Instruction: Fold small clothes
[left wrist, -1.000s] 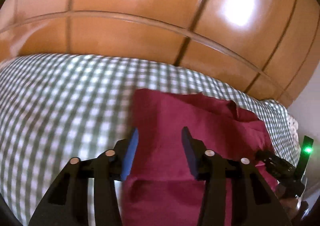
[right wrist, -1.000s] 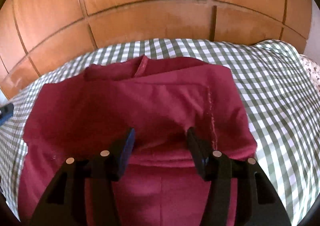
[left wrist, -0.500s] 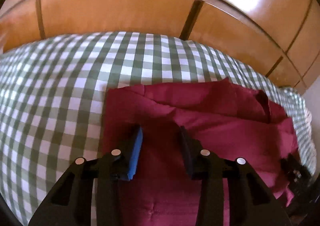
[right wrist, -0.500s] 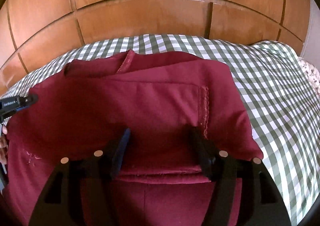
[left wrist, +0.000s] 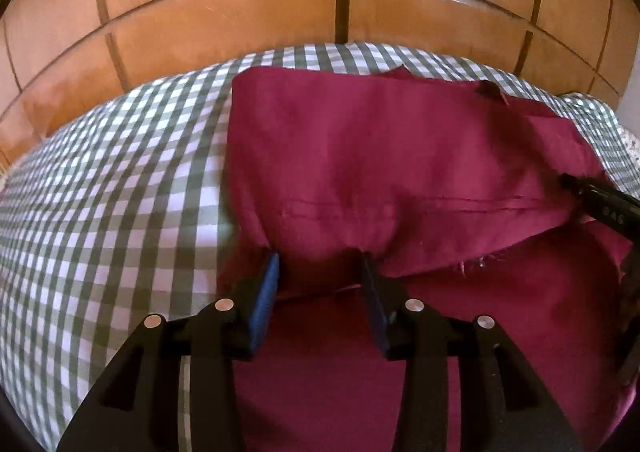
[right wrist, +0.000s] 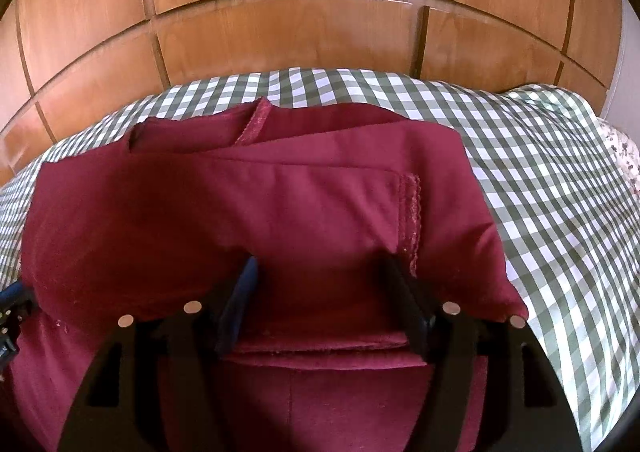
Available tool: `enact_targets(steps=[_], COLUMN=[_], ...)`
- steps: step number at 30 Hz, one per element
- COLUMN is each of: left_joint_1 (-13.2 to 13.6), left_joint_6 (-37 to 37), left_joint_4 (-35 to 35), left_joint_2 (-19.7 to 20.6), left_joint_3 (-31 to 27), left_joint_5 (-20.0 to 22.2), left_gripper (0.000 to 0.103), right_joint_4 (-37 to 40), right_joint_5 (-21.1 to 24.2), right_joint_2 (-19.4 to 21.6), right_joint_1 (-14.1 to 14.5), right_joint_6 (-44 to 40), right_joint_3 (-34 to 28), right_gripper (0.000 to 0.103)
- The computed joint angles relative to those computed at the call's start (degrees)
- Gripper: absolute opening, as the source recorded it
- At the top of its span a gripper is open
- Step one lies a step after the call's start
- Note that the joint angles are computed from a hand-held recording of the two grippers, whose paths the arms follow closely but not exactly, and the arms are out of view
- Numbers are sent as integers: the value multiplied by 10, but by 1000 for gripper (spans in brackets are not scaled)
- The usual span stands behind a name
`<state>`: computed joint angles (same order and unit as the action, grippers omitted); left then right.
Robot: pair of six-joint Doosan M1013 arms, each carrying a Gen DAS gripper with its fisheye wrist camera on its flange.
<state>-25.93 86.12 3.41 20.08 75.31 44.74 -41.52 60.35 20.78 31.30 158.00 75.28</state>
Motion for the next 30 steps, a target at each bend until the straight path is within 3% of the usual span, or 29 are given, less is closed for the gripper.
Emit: enact_targets(steps=[3, 6, 11, 17, 30], left_joint_1=[1, 0, -3, -7, -5], left_joint_6=[-31, -51, -75, -83, -63], left_joint_4=[4, 15, 23, 29, 17], left_joint_2=[-5, -21, -57, -100, -144], left_joint_3=[-7, 5, 40, 87, 138], left_joint_5=[16, 16, 12, -15, -22], left_gripper=[40, 47, 51, 51, 51], right_joint_4=[10, 29, 32, 80, 68], right_joint_5=[14, 15, 7, 28, 25], right_joint_2=[1, -9, -33, -56, -97], right_joint_1=[1, 7, 30, 44, 83], right_joint_6=[-13, -15, -8, -9, 41], right_joint_3=[-8, -7, 18, 55, 113], right_gripper=[71, 92, 95, 97, 98])
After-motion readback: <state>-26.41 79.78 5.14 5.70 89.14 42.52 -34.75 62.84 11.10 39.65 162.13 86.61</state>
